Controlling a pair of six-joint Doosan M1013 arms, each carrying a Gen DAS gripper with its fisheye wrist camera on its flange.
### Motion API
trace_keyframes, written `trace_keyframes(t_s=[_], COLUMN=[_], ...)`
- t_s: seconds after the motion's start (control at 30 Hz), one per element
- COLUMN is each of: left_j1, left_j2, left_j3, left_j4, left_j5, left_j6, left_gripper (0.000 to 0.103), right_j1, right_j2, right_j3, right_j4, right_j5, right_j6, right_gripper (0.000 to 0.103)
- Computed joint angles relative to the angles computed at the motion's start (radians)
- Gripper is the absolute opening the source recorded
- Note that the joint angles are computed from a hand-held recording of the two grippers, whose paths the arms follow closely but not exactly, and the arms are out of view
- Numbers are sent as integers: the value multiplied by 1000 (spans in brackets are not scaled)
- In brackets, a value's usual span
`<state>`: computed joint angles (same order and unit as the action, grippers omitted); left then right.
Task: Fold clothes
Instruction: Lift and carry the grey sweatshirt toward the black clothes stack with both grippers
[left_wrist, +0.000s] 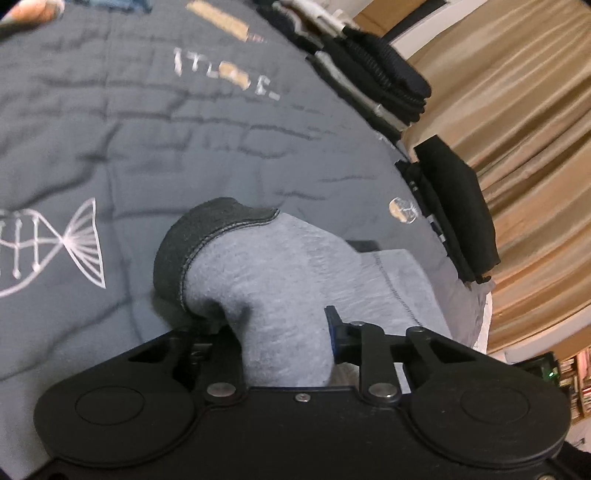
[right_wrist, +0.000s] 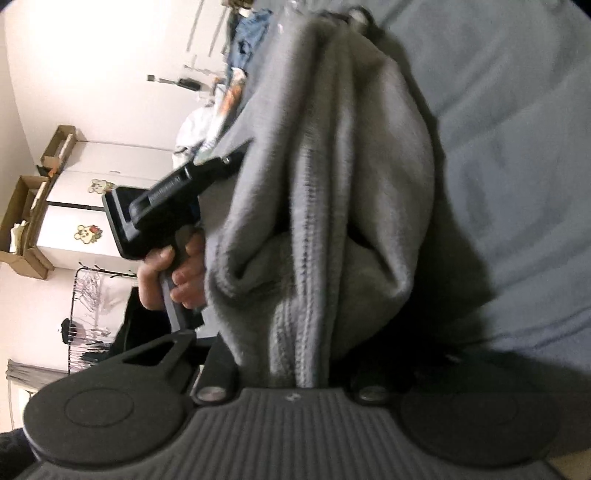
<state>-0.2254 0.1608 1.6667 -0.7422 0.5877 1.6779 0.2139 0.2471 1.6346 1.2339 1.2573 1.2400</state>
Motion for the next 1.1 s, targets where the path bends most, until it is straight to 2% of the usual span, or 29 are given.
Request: trace_keyframes(t_s=[0.13, 0.37, 0.57, 0.73, 1.0, 1.03, 1.1], left_j1=[-30, -109, -181, -233, -293, -299, -311], left_j2=[-25, -45, -37, -18, 31, 38, 54], left_j3=[-17, -71, -121, -156, -214, -223, -242], left_j4=[72, 244, 359, 420, 442, 443, 439], left_j5=[-26, -69, -107, -138, -206, -216, -236], left_j6=[-46, -172, -247, -290, -295, -293, -284], left_gripper=[23, 23, 23, 23, 23, 23, 23], right_j1=[-5, -33, -73, -83, -162, -192, -212], right_j2=[-19, -66, -97, -125, -152, -153, -156], right_j3=[-11, -19, -19, -17, -14, -7, -11], right_j4=[6, 18, 15, -6, -34, -33, -39], right_j5=[2, -2, -20, -54, -54, -40, -38], right_j6=[-4, -31, -53, -51, -100, -122, -134], right_gripper=[17, 17, 17, 17, 17, 17, 17])
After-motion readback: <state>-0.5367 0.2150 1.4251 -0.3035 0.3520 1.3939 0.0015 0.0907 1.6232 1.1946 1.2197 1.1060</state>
